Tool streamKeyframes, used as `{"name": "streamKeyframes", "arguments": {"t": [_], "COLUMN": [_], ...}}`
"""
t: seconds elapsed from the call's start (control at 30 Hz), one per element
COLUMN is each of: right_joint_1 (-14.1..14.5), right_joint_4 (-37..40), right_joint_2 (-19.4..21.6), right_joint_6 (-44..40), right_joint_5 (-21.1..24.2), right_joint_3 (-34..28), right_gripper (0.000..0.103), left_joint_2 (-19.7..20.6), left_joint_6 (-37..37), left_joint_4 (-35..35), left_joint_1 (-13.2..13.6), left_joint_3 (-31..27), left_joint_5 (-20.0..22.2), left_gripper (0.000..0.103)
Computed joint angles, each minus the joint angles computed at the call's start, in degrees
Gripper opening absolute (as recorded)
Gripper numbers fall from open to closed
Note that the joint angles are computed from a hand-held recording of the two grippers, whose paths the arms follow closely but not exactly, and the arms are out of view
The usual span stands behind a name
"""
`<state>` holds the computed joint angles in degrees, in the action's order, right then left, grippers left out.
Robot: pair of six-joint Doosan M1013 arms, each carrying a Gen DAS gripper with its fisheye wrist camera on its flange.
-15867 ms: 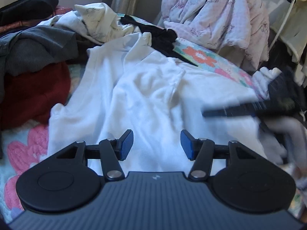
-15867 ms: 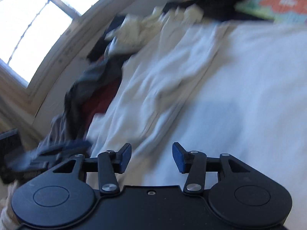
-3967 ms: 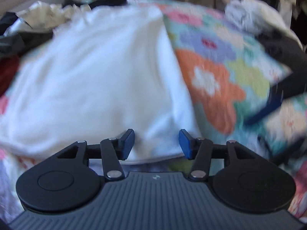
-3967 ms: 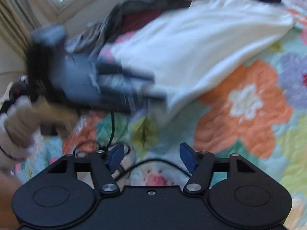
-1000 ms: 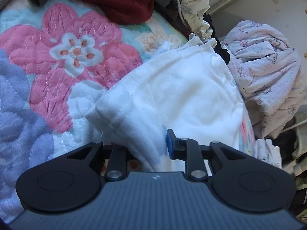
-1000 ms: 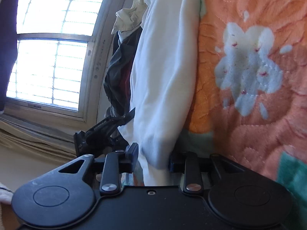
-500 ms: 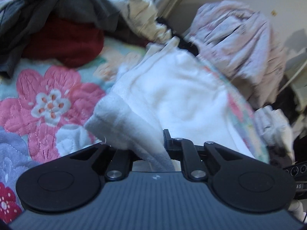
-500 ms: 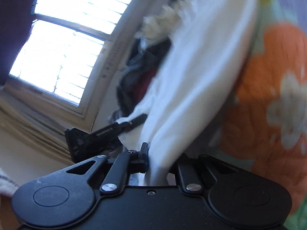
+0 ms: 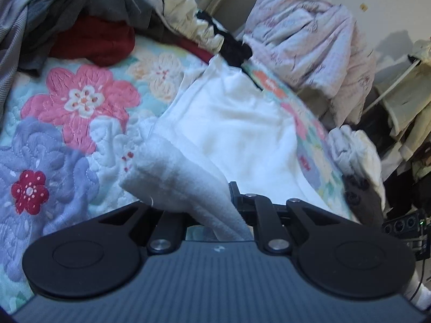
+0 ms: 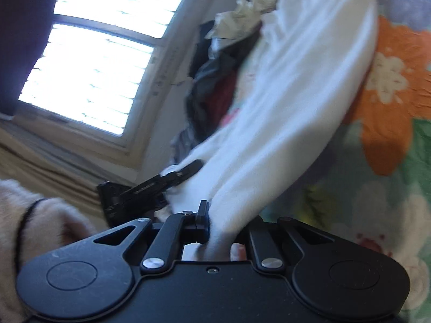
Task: Fold clothes
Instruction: 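Lift the shirt edge with both grippers and fold it over the shirt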
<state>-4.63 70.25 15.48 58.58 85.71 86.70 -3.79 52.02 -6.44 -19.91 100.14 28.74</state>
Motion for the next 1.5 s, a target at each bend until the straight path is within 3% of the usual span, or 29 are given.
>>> {"name": "streamKeyframes", "arguments": {"t": [0.1, 0.17, 0.3, 0.5, 0.63, 0.9, 1.03, 1.2, 1.33, 1.43, 1.5], "right_joint_1": [0.44, 0.49, -0.33, 0.04, 0.66, 1.77, 2.12, 3.37, 3.07, 2.42, 1.76], "right_joint_4": [-2.76, -3.69, -3.67, -5.72, -10.01, -11.82, -14.40, -21.25, -19.60, -17.34, -14.65], "right_joint_2": [0.34, 0.87, 3.37, 9.76, 15.06, 21.25, 25.02, 28.89, 29.34, 28.82, 28.63], "right_joint_6": [-1.45, -3.04, -4.01, 2.15, 12.71, 16.49, 19.25, 21.16, 21.97, 21.76, 21.21], "right_joint_5": [-3.26, -5.26, -7.86, -10.19, -9.46, -10.52, -8.29, -5.21, -5.84, -7.02, -7.73], "right_joint_3": [-2.46, -4.61, -9.36, -18.43, -25.95, -35.49, -41.80, -48.46, -48.76, -47.51, -46.13], "right_gripper": [0.011, 0.011, 0.011, 0.011, 0.011, 0.011, 0.011, 0.011, 0.011, 0.012, 0.012], "left_joint_2": [1.90, 3.83, 8.14, 18.80, 23.53, 28.08, 31.59, 34.65, 34.69, 32.87, 32.49], "left_joint_6": [3.07, 2.39, 10.19, 19.41, 22.26, 16.76, 15.93, 18.86, 21.18, 21.77, 23.20], "left_joint_4": [0.39, 1.51, -7.06, -1.65, 4.89, 3.13, -0.83, 4.31, 6.26, -0.11, -2.49], "left_joint_1": [-0.03, 0.17, 1.97, 2.82, 1.77, 3.84, 5.31, 4.09, 3.67, 4.93, 5.43], "left_joint_3": [-2.27, -5.29, -11.55, -26.59, -32.55, -37.53, -41.74, -45.91, -46.47, -42.84, -41.66], "left_joint_5": [-1.79, -0.05, 1.06, 13.37, 16.45, 17.75, 22.09, 27.00, 26.23, 20.08, 18.76], "left_gripper": [0.011, 0.011, 0.012, 0.012, 0.012, 0.014, 0.015, 0.015, 0.015, 0.017, 0.020]}}
